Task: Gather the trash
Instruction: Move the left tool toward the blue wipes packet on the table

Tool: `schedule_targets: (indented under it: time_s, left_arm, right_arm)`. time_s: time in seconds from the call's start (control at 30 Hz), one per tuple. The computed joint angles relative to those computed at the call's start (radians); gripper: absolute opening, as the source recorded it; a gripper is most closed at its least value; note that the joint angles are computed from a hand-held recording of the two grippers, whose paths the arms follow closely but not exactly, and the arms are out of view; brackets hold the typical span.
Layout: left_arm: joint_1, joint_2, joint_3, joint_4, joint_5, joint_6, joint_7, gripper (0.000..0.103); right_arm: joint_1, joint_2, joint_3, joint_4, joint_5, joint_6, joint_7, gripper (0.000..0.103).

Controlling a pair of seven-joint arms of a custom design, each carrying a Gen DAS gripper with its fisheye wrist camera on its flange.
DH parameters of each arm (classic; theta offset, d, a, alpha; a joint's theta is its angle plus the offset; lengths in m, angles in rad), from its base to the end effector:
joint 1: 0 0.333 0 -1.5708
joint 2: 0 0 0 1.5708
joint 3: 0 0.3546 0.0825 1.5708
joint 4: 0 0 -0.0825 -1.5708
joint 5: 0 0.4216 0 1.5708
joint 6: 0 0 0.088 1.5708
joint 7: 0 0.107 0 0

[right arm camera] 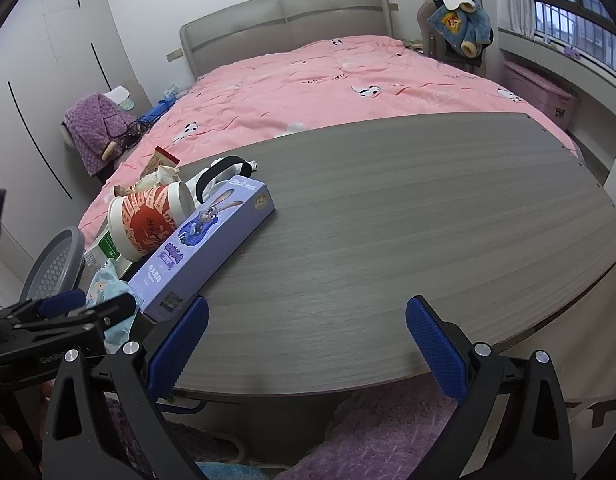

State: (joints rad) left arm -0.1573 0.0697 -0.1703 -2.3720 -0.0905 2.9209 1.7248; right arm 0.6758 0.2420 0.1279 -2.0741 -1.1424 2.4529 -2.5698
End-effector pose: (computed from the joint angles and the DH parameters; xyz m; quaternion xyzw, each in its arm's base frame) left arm 0.5406 -0.1772 0.3576 -0.5386 0.8080 -0.1983 0.1329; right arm 0.4409 0.4537 0.3394 -0.4853 0.7947 -0.2370 0.2770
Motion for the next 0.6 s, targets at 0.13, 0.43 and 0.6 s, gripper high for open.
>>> schedule_targets:
  time_s: [0.13,0.43,0.6]
  left_arm:
    - [0.007,-0.011,0.017,-0.012,0.048,0.004,-0.036,0.085]
    - [0.050,-0.013,0.030,-0.026,0.042,-0.019,-0.026,0.085]
    - [0.067,-0.030,0.039,-0.045,0.049,-0.012,-0.029,0.085]
  right_arm:
    - [0.001,-0.001,0.000,0.001,-0.005,-0.004,0.000,0.097]
    - [0.007,0.009,0.001,0.023,0.000,-0.011,-0.018,0.097]
    - [0.013,0.009,0.001,0.030,0.000,-0.021,-0.029,0.097]
